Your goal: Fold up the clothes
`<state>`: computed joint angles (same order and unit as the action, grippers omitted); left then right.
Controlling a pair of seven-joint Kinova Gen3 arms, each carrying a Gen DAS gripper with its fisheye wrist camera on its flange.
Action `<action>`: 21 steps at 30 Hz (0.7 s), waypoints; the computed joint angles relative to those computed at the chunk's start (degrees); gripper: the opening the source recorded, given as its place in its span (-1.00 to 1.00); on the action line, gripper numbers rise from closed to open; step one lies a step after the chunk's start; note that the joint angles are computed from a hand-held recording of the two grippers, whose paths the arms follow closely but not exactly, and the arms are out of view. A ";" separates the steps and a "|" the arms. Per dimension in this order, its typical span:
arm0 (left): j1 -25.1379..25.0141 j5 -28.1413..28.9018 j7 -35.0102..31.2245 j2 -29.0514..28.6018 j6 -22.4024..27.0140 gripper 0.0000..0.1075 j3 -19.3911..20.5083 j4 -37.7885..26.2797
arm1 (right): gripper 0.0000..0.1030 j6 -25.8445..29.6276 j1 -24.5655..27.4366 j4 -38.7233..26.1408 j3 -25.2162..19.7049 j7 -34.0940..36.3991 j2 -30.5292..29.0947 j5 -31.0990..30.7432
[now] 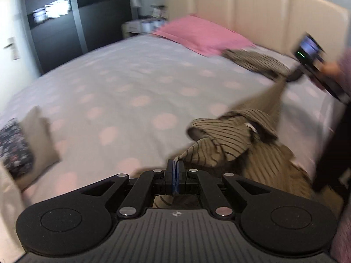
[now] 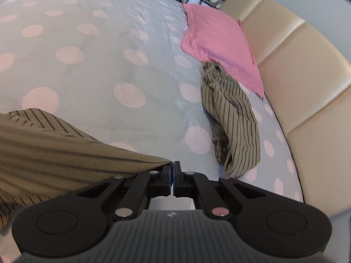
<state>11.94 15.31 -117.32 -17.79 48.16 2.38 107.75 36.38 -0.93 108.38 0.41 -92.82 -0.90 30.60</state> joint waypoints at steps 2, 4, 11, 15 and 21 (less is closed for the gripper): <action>2.21 1.86 -3.87 1.11 3.36 -1.00 -1.30 -0.21 | -0.97 2.03 0.44 -1.69 0.60 0.54 1.27 -2.22; 3.12 3.32 -7.26 2.47 7.23 -1.00 -1.82 -0.66 | -0.97 3.25 0.39 -2.42 0.79 0.10 2.00 -2.38; 2.44 0.84 -8.91 6.23 15.11 -1.00 3.01 -0.12 | -0.97 2.28 -0.96 -0.77 0.12 -2.55 1.46 2.21; 2.19 -0.89 -8.11 6.63 16.57 -0.99 4.11 0.45 | -0.97 2.43 -1.02 -0.88 0.23 -2.12 1.62 2.05; 1.56 -3.24 -5.47 4.77 15.77 -0.73 4.90 1.72 | -0.97 2.81 -1.14 -0.82 0.21 -1.76 1.55 1.93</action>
